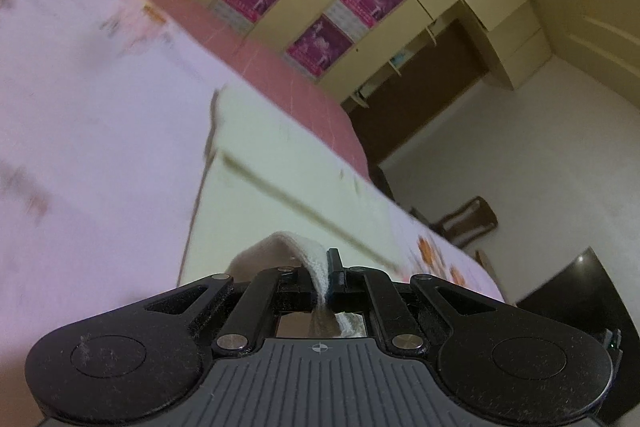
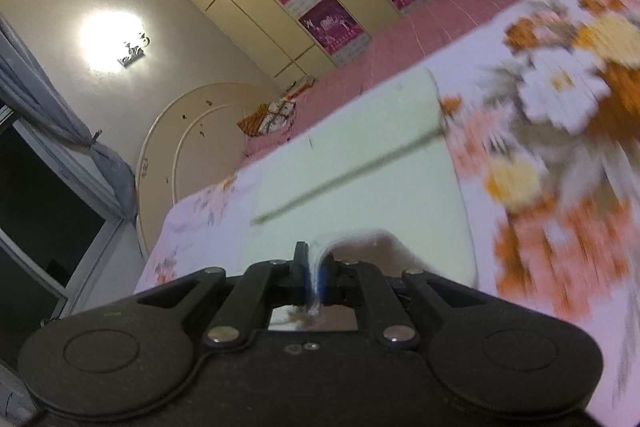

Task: Fold small clothes
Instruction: 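Grasp the ribbed hem with both tools and lift it toward the collar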

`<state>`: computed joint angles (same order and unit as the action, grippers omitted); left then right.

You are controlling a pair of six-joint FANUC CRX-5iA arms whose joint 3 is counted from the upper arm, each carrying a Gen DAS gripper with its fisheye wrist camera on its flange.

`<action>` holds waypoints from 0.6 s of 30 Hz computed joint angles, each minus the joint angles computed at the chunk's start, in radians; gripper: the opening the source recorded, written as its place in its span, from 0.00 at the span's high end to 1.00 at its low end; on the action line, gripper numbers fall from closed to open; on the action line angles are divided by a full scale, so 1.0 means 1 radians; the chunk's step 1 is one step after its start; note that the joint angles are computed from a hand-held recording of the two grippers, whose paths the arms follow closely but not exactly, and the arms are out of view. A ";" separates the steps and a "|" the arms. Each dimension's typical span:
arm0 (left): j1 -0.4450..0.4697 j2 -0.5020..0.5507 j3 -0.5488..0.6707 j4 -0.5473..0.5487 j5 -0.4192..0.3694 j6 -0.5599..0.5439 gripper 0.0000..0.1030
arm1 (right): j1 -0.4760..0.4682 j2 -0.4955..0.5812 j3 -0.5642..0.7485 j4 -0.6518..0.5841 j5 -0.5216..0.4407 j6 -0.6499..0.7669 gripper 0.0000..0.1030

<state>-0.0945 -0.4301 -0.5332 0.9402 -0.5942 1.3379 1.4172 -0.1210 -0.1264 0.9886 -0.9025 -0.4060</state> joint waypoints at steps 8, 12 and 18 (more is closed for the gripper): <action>-0.037 0.412 0.333 -0.056 0.096 0.019 0.96 | -0.316 0.107 0.060 -0.120 0.283 0.097 0.94; -0.032 0.561 0.485 -0.128 0.075 0.056 0.96 | -0.431 0.196 0.134 -0.262 0.383 0.241 0.94; -0.018 0.727 0.701 -0.319 -0.009 0.233 0.96 | -0.531 0.330 0.316 -0.611 0.385 0.519 0.94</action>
<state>-0.1121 0.2968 0.1682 0.6208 -0.6029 1.5706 0.8863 0.2094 0.1893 0.3772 -0.5178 0.1134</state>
